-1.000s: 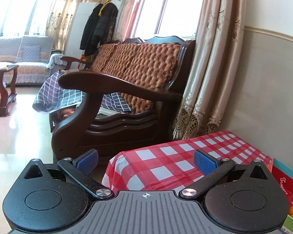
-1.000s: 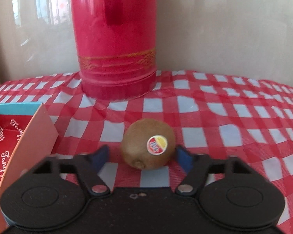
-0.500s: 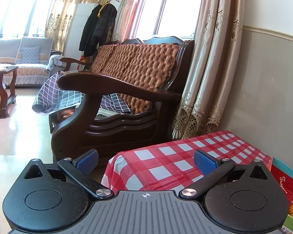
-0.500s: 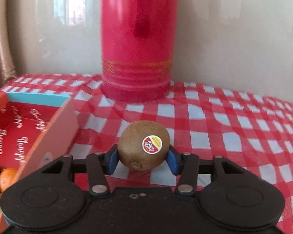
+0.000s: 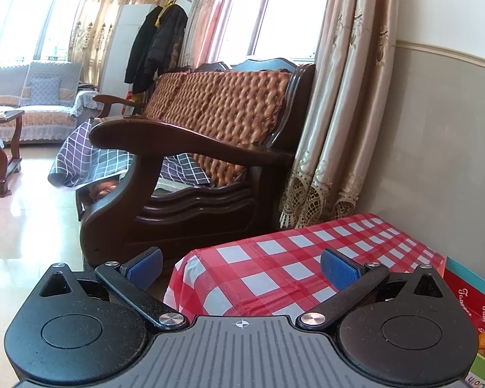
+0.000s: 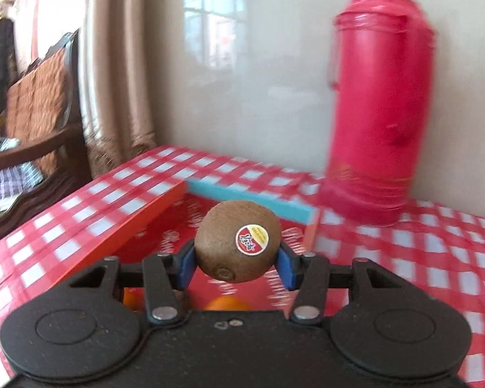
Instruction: Organize fruits
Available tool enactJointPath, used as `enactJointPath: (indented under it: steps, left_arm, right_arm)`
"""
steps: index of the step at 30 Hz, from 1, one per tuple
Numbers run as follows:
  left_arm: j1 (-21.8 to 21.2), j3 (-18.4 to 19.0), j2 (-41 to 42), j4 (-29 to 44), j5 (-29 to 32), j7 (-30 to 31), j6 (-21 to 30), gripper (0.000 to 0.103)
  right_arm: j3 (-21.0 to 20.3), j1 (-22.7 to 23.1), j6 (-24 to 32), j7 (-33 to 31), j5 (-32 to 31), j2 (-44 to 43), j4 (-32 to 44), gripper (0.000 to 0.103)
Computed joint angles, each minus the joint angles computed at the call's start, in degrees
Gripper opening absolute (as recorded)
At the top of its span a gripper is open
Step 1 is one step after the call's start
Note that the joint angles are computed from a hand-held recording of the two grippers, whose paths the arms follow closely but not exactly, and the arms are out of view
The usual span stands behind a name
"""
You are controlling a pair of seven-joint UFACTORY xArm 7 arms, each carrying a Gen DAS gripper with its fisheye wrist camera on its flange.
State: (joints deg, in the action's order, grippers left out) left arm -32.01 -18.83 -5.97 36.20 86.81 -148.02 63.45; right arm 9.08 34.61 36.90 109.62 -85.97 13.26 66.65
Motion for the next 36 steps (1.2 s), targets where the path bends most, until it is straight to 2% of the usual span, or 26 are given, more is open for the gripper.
enactJointPath:
  steps: [4, 6, 7, 8, 9, 13, 15, 16, 21, 24, 25, 30, 36]
  left_arm:
    - [-0.09, -0.04, -0.02, 0.03, 0.37, 0.40, 0.02, 0.103]
    - [-0.08, 0.00, -0.06, 0.02, 0.51, 0.37, -0.25, 0.103]
    - [-0.08, 0.00, -0.02, 0.11, 0.60, 0.36, -0.37, 0.103]
    - [-0.06, 0.03, 0.02, 0.17, 0.71, 0.38, -0.47, 0.103]
    - [-0.03, 0.07, 0.09, 0.28, 0.76, 0.53, -0.66, 0.103]
    - [-0.18, -0.06, 0.41, 0.67, 1.29, 0.93, -0.88, 0.103]
    - [-0.44, -0.21, 0.72, 1.02, 1.66, 1.46, -0.71, 0.103]
    - [-0.67, -0.38, 1.00, 1.32, 1.91, 1.97, -0.46, 0.103]
    - [-2.18, -0.90, 2.47, 3.08, 4.92, 4.37, 0.44, 0.103]
    - [-2.56, -0.40, 2.37, 4.13, 8.11, 7.24, -3.90, 0.103]
    - [-2.70, -0.33, 2.02, 4.66, 8.48, 8.66, -5.79, 0.103]
    - [-4.56, -2.36, -3.36, 5.95, 6.49, 14.42, -11.71, 0.103]
    - [-6.63, -6.67, -11.05, 6.69, -4.02, 30.55, -16.04, 0.103]
  right_arm:
    - [-0.49, 0.29, -1.58, -7.30, 6.23, 5.78, 5.76, 0.042]
    - [-1.34, 1.29, -0.55, -11.13, 9.84, 7.47, 7.93, 0.044]
    - [-2.08, 1.70, -1.43, -10.72, 9.85, 7.27, 7.76, 0.046]
    - [-2.54, 2.00, -1.76, -11.22, 10.57, 7.12, 7.56, 0.057]
    - [-2.92, 2.51, -1.16, -11.70, 11.18, 6.97, 7.43, 0.062]
    - [-3.60, 4.68, 1.86, -10.68, 8.44, 5.08, 5.80, 0.065]
    - [-3.09, 4.90, 2.94, -8.93, 7.04, 3.03, 4.08, 0.071]
    - [-2.62, 5.11, 3.84, -7.42, 5.94, 1.11, 2.34, 0.078]
    - [2.24, 4.81, 10.60, -2.76, 4.87, -9.18, -6.51, 0.092]
    - [6.04, 4.58, 14.95, -0.76, 7.92, -16.61, -12.71, 0.093]
    - [7.56, 4.72, 17.05, -0.24, 9.68, -19.23, -14.72, 0.098]
    - [16.27, 5.54, 29.65, 0.67, 16.88, -27.11, -19.76, 0.097]
    - [24.31, 6.30, 36.26, 4.45, 25.75, -32.34, -21.42, 0.097]
